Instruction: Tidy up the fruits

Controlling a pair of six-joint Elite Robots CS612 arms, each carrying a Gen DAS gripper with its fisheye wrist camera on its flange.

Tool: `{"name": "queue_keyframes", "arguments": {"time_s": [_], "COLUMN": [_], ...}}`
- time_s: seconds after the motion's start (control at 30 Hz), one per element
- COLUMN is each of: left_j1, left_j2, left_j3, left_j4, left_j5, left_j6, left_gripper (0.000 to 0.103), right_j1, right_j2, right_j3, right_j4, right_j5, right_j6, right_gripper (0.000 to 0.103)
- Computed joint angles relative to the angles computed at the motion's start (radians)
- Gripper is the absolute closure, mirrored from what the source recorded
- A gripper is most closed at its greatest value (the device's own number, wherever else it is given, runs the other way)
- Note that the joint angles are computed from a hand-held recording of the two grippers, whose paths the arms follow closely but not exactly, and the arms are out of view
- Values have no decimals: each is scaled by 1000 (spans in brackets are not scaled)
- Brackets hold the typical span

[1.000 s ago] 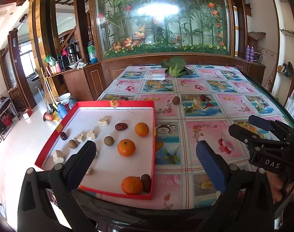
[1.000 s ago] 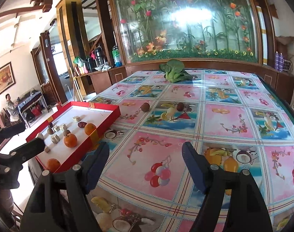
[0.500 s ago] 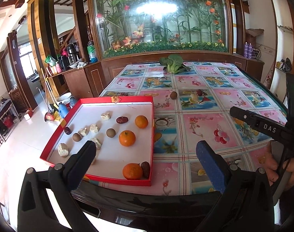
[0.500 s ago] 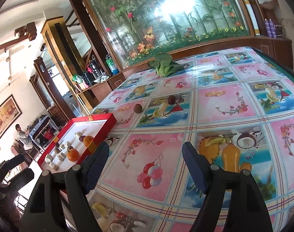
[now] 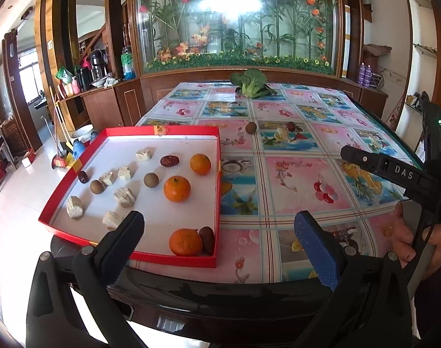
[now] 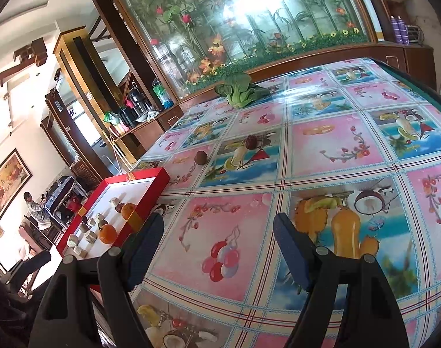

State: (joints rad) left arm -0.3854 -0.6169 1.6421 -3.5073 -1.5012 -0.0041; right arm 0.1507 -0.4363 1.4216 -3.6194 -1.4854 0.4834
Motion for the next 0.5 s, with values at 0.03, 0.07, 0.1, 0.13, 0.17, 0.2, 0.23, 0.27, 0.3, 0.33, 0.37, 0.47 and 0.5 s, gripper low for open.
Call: {"name": "queue_keyframes", "arguments": {"time_s": [0.03, 0.07, 0.1, 0.13, 0.17, 0.2, 0.23, 0.27, 0.3, 0.33, 0.37, 0.47, 0.5], "left_j1": [0, -1, -1, -1, -1, -1, 0, 0, 0, 0, 0, 0, 0], "left_j2": [2, 3, 4, 6, 8, 10, 12, 15, 17, 19, 20, 24, 24], "left_j3": [-1, -3, -4, -7, -11, -16, -19, -23, -25, -28, -31, -35, -35], "left_j4": [2, 6, 8, 12, 18, 31, 38, 45, 51, 61, 69, 77, 82], "left_j5": [-3, -4, -4, -4, -7, -14, -19, -23, -27, -30, -33, -42, -43], "left_j6": [4, 8, 10, 11, 10, 9, 8, 8, 9, 10, 10, 12, 14], "left_gripper": [0, 0, 0, 0, 0, 0, 0, 0, 0, 0, 0, 0, 0], "right_j1": [-1, -1, -1, -1, -2, -2, -2, -1, -2, -1, -1, 0, 1], "right_j2": [0, 0, 0, 0, 0, 0, 0, 0, 0, -1, -1, 0, 0], "right_j3": [-1, -1, -1, 0, -1, -2, -2, -2, -2, -2, -1, -3, -4], "right_j4": [1, 3, 4, 3, 4, 6, 7, 8, 8, 9, 6, 12, 15], "right_j5": [2, 2, -1, -2, 2, 2, -1, -2, 1, -2, -6, -7, -9], "right_j6": [1, 3, 5, 6, 6, 7, 9, 10, 8, 7, 5, -1, -5], "right_gripper": [25, 25, 25, 25, 25, 25, 25, 25, 25, 25, 25, 25, 25]}}
